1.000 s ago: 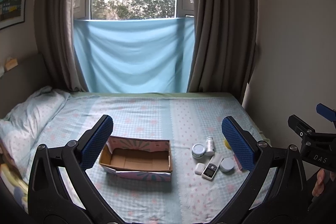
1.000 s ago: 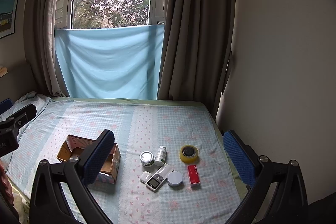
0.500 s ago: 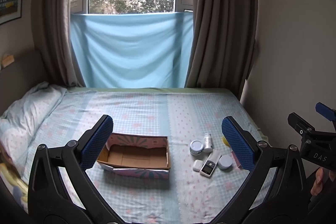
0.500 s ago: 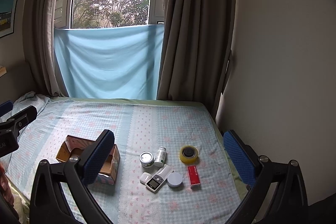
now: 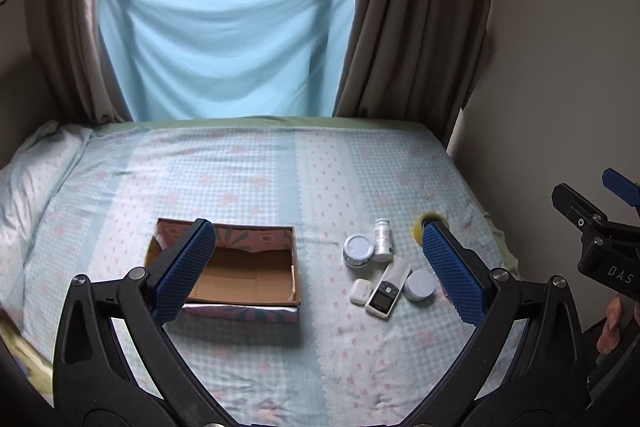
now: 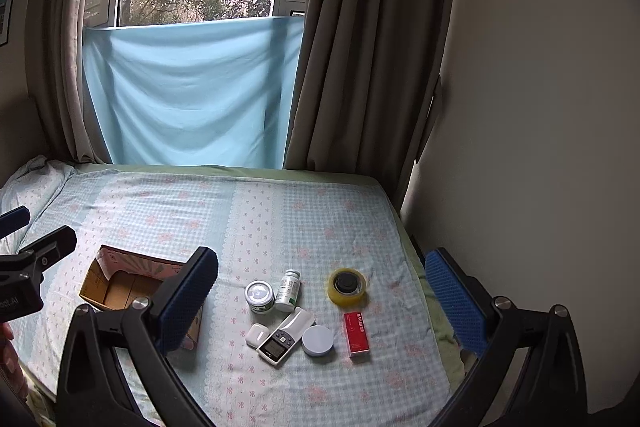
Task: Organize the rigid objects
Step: 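Grasp the white-lidded green jar with the left gripper while the right gripper grasps the yellow tape roll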
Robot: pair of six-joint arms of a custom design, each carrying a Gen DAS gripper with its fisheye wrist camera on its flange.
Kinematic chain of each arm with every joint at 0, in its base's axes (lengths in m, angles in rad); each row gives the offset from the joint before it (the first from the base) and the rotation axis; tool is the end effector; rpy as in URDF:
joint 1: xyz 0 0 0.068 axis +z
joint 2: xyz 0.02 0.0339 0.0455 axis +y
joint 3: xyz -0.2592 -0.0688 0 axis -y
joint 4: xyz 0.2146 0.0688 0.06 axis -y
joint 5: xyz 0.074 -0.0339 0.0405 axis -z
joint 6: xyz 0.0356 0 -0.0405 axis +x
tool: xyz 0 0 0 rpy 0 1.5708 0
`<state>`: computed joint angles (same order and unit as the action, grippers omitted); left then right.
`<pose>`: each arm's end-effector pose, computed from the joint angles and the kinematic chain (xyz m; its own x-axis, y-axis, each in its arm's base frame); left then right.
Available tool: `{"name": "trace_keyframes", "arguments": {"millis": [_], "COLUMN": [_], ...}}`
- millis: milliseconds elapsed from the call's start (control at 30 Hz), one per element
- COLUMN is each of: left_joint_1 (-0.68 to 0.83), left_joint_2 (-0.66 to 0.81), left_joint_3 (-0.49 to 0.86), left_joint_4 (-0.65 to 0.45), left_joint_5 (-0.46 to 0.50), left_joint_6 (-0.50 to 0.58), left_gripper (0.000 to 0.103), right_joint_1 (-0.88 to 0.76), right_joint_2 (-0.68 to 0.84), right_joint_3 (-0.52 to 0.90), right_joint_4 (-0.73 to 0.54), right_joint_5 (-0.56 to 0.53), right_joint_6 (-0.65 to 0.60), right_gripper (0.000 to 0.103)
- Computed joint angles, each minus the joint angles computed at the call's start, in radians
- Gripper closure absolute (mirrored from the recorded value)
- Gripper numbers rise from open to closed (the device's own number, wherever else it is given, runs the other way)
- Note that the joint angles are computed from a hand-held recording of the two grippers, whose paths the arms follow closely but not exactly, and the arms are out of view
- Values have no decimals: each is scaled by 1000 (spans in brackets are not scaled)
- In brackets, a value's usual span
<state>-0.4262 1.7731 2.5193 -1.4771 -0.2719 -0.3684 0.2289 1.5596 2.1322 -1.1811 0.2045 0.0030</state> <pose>0.2494 -0.1027 0.4849 -0.6449 -0.0882 -0.7592 -0.0172 0.9947 -0.1009 0.2493 0.0507 0.4772 -0.5569 -0.1267 -0.8208 -0.0582 0.9918 -0.1136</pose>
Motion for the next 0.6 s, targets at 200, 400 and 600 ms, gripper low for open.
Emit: {"name": "trace_keyframes", "arguments": {"millis": [200, 400, 600], "left_joint_1": [0, -13, -11], "left_joint_2": [110, 340, 630], "left_joint_3": [-186, -233, -190], "left_joint_4": [172, 346, 494], "left_joint_5": [4, 15, 71], "left_joint_6": [6, 63, 115], "left_gripper": [0, 0, 0], "right_joint_1": [-144, -243, -306], "right_joint_2": [124, 320, 567], "right_joint_3": [-121, -192, -239], "right_joint_4": [175, 375, 582], "right_joint_5": [-138, -232, -279], "right_joint_6": [-101, -205, -200], "right_gripper": [0, 0, 0]}}
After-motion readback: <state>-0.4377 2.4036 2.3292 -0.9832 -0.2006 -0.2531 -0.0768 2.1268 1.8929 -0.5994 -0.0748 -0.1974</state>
